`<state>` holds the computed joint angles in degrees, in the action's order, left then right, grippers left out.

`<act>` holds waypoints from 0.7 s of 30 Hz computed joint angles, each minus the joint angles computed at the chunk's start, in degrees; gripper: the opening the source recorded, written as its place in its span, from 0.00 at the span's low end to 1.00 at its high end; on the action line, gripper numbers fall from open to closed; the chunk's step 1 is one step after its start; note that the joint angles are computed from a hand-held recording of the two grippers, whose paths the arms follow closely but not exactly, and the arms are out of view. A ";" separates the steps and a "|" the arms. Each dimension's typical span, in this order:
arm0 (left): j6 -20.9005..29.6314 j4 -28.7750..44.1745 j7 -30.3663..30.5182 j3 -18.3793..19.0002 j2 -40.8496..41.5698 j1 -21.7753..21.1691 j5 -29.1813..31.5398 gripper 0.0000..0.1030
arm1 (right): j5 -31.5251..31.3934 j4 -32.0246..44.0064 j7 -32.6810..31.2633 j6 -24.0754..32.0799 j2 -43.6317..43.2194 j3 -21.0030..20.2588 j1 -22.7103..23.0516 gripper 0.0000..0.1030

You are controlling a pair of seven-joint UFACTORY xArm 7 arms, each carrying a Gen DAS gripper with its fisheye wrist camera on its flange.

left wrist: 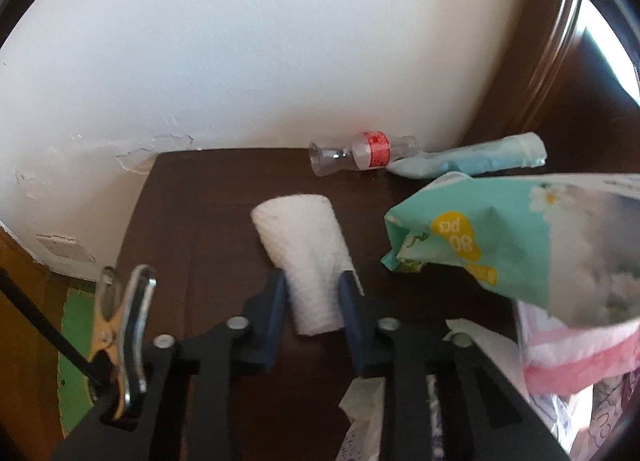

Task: Collect trash
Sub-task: 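Grasp the white tissue roll on the nightstand with the left gripper while the right gripper holds the cloth, then carry the tissue roll and cloth in both grippers over the red bucket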

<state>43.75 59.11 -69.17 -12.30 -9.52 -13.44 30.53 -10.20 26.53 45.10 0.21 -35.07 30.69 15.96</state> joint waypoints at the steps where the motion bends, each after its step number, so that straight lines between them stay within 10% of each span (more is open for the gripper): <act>1: -0.60 -0.68 0.27 0.11 -0.83 -0.07 -0.11 0.19 | 0.04 -0.11 0.09 -0.13 0.07 -0.02 0.04 0.07; 21: -4.04 -13.75 6.97 -6.37 -24.17 2.38 -7.20 0.13 | 1.12 -2.99 4.37 2.51 -6.33 0.76 3.69 0.07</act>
<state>39.71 45.36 -62.21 -18.67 -33.69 -11.06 23.33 -9.07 23.55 49.47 2.72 -41.40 31.45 19.65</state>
